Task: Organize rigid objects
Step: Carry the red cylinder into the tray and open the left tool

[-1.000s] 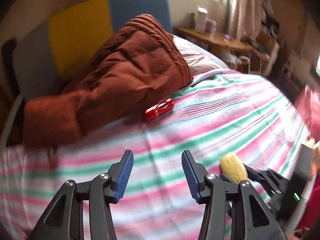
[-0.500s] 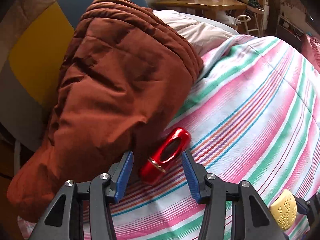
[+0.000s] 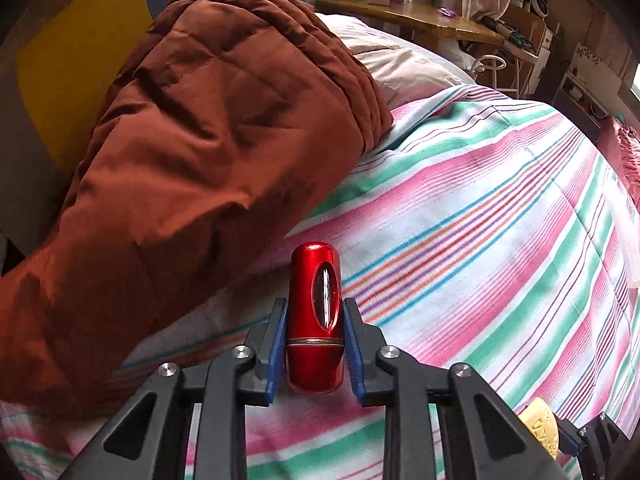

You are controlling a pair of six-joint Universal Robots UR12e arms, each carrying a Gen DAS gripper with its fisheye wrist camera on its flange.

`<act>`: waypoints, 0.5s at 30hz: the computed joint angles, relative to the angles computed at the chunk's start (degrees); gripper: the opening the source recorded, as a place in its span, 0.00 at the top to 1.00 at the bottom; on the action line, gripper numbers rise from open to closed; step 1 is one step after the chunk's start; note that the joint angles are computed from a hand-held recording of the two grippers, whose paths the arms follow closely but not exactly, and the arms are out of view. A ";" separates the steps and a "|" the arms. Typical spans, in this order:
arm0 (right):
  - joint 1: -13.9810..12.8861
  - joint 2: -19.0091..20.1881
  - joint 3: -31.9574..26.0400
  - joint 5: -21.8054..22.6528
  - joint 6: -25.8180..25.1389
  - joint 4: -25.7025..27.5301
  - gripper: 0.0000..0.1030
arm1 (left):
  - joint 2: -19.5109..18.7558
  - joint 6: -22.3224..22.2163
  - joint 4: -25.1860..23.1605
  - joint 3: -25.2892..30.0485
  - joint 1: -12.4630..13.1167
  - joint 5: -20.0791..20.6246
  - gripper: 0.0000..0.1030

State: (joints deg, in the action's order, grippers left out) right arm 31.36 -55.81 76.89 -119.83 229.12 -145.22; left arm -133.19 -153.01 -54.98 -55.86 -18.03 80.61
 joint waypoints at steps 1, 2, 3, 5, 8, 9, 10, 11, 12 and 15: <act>0.01 0.00 -0.02 -0.07 -0.01 0.07 0.57 | 0.83 -0.46 1.10 -1.61 0.17 -0.34 0.75; 0.02 0.00 -0.03 -0.11 -0.03 0.14 0.57 | 1.65 -0.82 2.05 -3.15 0.34 -0.63 0.75; 0.01 0.02 -0.05 -0.13 -0.06 0.17 0.57 | 2.42 -1.08 2.88 -4.57 0.46 -0.65 0.75; 0.00 0.03 -0.08 -0.14 -0.09 0.23 0.57 | 3.95 -1.32 4.07 -7.19 0.70 -0.50 0.75; 0.03 0.08 -0.23 -0.27 -0.12 0.56 0.57 | 6.17 -2.62 5.15 -10.73 1.19 -0.34 0.75; 0.08 0.05 -0.21 -0.37 -0.12 0.69 0.57 | 6.92 -2.89 5.60 -11.93 1.35 -0.24 0.75; 0.10 0.07 -0.29 -0.47 -0.14 0.89 0.57 | 7.67 -3.15 6.27 -13.17 1.47 0.06 0.75; 0.14 0.11 -0.40 -0.61 -0.16 1.14 0.57 | 8.57 -3.58 6.99 -14.63 1.60 0.37 0.75; 0.19 0.18 -0.57 -0.78 -0.20 1.46 0.57 | 9.40 -3.99 7.41 -15.92 1.76 0.41 0.75; 0.34 0.48 -1.35 -1.49 -0.40 3.03 0.57 | 12.28 -5.33 9.08 -20.10 2.18 0.44 0.75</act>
State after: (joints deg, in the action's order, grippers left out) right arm 31.70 -55.33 75.54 -121.31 228.72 -142.20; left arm -120.92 -158.34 -45.90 -75.96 -15.85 81.04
